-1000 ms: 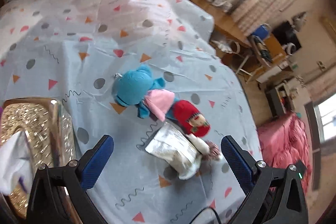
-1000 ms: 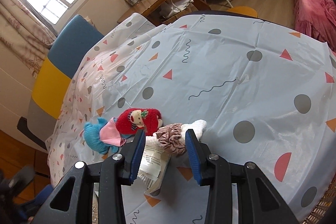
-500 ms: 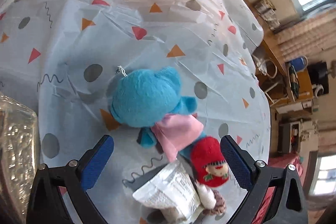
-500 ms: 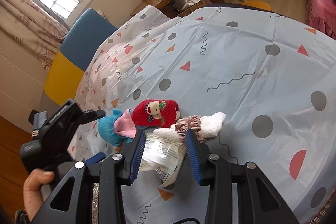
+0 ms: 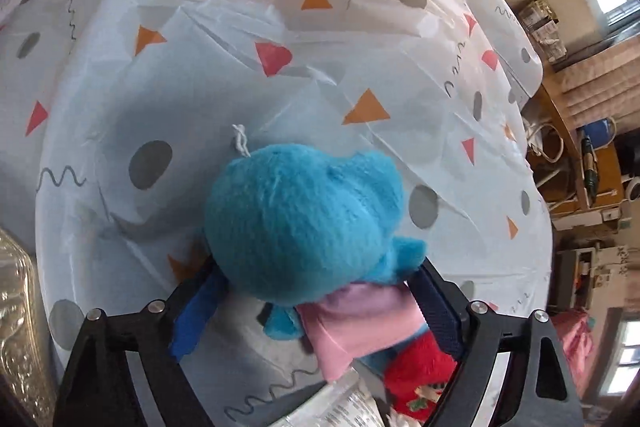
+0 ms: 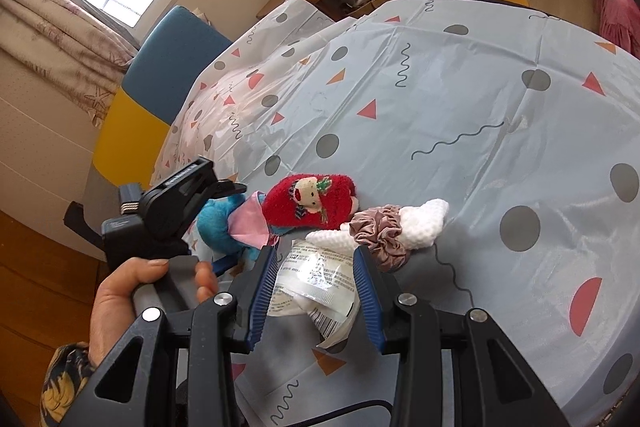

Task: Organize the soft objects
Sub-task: 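Move the left tool to the blue plush doll and grasp it, then lift the blue doll with the left tool while the right tool approaches the red Santa plush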

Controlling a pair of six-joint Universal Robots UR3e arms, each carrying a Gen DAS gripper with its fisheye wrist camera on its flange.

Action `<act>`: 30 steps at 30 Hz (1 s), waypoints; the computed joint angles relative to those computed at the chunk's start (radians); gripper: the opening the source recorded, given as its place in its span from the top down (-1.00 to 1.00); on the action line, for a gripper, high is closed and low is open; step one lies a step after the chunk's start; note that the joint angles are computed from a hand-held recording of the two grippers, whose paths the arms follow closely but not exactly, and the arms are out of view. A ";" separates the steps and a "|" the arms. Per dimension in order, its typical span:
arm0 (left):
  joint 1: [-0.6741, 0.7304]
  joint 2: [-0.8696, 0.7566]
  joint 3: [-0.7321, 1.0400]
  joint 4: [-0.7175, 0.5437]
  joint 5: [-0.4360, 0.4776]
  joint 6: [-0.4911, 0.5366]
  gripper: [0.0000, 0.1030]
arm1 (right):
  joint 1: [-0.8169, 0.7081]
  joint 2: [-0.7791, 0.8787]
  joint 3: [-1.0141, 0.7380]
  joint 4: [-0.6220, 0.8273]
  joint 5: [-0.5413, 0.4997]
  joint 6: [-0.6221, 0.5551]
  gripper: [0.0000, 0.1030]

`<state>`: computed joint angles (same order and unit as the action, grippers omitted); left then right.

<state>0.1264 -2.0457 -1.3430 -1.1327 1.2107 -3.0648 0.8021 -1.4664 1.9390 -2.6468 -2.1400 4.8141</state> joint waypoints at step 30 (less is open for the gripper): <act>0.220 0.463 -0.235 -0.095 -0.145 0.671 0.35 | -0.028 0.021 -0.055 0.099 0.054 -0.039 0.23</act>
<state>0.3461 -1.5832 -1.5778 -1.2278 1.0659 -2.3943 0.7739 -1.4451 1.8841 -2.5478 -2.0855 4.7752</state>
